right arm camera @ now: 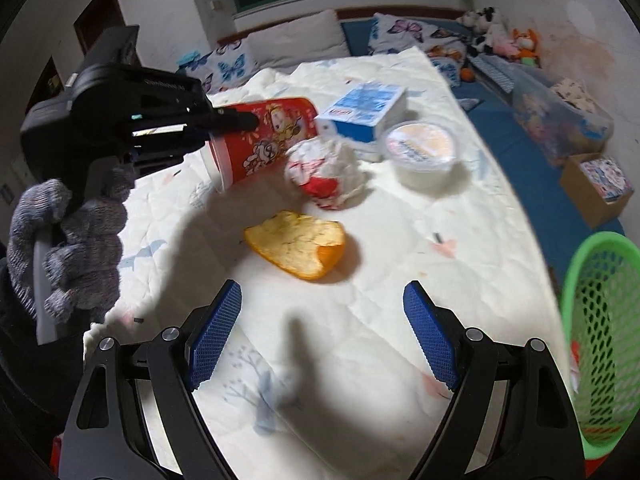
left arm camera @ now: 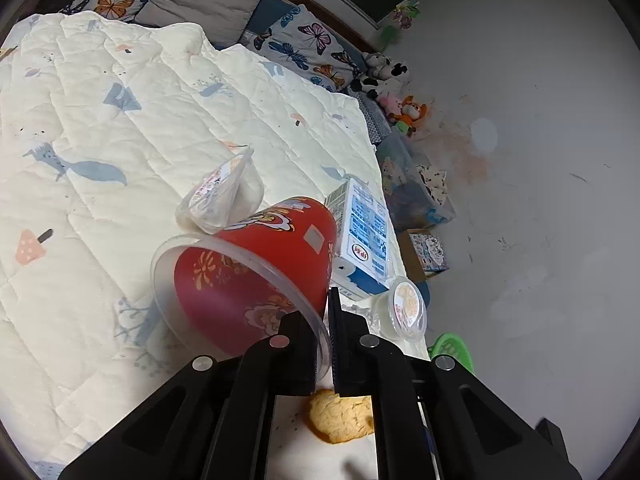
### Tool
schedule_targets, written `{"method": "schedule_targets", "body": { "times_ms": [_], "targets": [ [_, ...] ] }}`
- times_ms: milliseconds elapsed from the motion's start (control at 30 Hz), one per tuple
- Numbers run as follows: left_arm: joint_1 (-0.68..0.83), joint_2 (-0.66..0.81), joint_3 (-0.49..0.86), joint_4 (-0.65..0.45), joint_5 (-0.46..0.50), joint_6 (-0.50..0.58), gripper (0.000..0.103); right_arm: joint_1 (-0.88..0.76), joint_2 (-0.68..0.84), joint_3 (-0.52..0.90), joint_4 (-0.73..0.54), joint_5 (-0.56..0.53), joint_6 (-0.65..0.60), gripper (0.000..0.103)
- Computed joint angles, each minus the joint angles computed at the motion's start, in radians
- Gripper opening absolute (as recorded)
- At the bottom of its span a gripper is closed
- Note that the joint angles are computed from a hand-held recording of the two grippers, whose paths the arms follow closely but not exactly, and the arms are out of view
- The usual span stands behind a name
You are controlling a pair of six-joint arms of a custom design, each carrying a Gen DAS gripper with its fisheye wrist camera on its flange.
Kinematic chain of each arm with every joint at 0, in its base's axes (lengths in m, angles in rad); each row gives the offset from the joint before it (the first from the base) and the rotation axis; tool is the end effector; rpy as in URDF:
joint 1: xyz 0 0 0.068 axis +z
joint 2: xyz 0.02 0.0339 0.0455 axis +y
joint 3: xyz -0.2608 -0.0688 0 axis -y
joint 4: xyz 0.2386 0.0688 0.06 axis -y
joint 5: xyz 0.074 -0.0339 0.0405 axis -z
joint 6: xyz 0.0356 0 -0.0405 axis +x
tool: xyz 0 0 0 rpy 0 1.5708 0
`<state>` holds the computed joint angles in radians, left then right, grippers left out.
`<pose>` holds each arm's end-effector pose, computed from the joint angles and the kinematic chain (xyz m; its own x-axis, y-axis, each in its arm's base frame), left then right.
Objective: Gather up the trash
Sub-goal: 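Grasp the orange peel with the right gripper while the left holds the red cup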
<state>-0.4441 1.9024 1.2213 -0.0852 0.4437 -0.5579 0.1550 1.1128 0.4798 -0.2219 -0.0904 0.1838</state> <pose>0.3587 -0.1876 0.1829 -0.8845 -0.1086 -0.4536 0.2346 0.7369 -0.6340 0.2014 0.0347 0.1721 -0.7717 0.0636 -0.6328 -0.0725 0.9797 0.1869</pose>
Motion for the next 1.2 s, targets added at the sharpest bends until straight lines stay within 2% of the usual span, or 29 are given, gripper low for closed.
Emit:
{"method": "schedule_targets", "body": {
  "times_ms": [367, 533, 633, 833, 1033, 1200],
  "targets": [
    [0.056, -0.106, -0.096, 0.004, 0.055, 0.044, 0.005, 0.034, 0.264, 0.111, 0.076, 0.031, -0.013, 0.081],
    [0.069, -0.145, -0.125, 0.006, 0.065, 0.064, 0.005, 0.096, 0.323, 0.129, 0.11, 0.127, -0.018, 0.07],
    [0.075, -0.167, -0.145, 0.009, 0.073, 0.071, 0.005, 0.099, 0.331, 0.126, 0.128, 0.138, -0.014, 0.063],
    [0.079, -0.197, -0.171, 0.002, 0.074, 0.083, 0.005, 0.086, 0.28, 0.1, 0.13, 0.109, -0.011, 0.049],
    [0.069, -0.238, -0.202, 0.004, 0.079, 0.09, 0.005, 0.075, 0.178, 0.053, 0.101, 0.077, 0.012, 0.044],
    [0.046, -0.287, -0.238, 0.003, 0.08, 0.101, 0.005, 0.068, 0.023, -0.018, 0.049, 0.057, 0.037, 0.043]
  ]
}}
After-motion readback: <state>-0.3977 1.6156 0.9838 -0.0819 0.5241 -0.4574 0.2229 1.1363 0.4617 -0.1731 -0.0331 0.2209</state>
